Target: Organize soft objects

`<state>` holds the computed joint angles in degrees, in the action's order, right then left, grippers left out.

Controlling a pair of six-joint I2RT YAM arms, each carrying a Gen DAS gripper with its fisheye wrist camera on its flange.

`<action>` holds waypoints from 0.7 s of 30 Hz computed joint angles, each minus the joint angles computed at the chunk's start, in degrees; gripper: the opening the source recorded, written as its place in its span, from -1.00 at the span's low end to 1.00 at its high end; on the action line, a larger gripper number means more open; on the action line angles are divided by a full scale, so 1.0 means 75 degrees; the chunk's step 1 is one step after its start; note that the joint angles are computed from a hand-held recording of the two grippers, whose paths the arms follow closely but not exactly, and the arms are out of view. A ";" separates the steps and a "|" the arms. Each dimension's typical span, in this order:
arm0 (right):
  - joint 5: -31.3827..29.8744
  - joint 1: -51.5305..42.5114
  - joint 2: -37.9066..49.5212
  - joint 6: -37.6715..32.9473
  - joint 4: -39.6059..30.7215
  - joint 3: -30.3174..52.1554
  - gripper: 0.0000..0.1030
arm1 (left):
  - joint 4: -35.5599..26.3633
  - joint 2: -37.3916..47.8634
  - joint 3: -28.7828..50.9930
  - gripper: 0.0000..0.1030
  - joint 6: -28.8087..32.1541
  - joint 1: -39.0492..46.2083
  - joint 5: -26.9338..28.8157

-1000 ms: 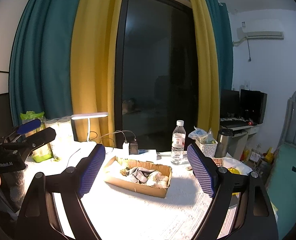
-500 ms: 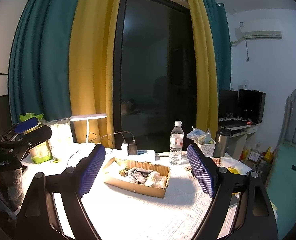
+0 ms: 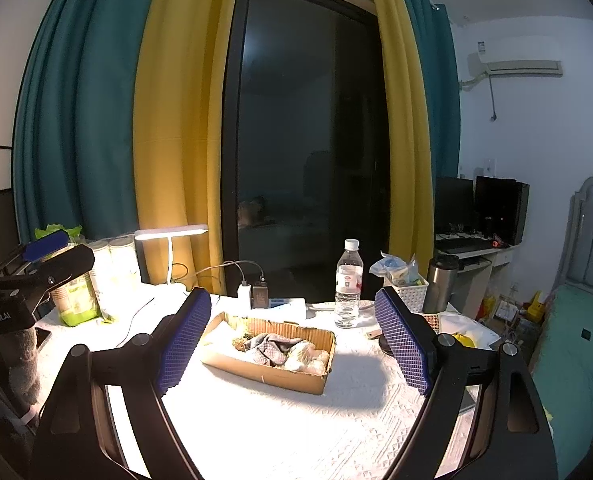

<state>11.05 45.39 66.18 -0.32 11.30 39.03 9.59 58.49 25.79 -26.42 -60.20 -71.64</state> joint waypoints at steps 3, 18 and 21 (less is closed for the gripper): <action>-0.0010 -0.0010 0.0011 0.0007 -0.0012 0.0023 0.68 | 0.0009 0.0022 0.0004 0.98 0.0040 0.0044 0.0079; -0.0013 -0.0010 0.0004 -0.0004 -0.0024 0.0013 0.68 | 0.0132 0.0026 0.0008 0.98 0.0179 0.0100 0.0178; 0.0002 0.0004 0.0007 0.0000 -0.0043 0.0016 0.68 | 0.0219 0.0101 -0.0004 0.98 0.0205 0.0167 0.0274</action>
<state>11.07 45.41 66.24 -0.32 10.98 39.15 11.23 59.25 25.76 -24.88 -58.95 -69.58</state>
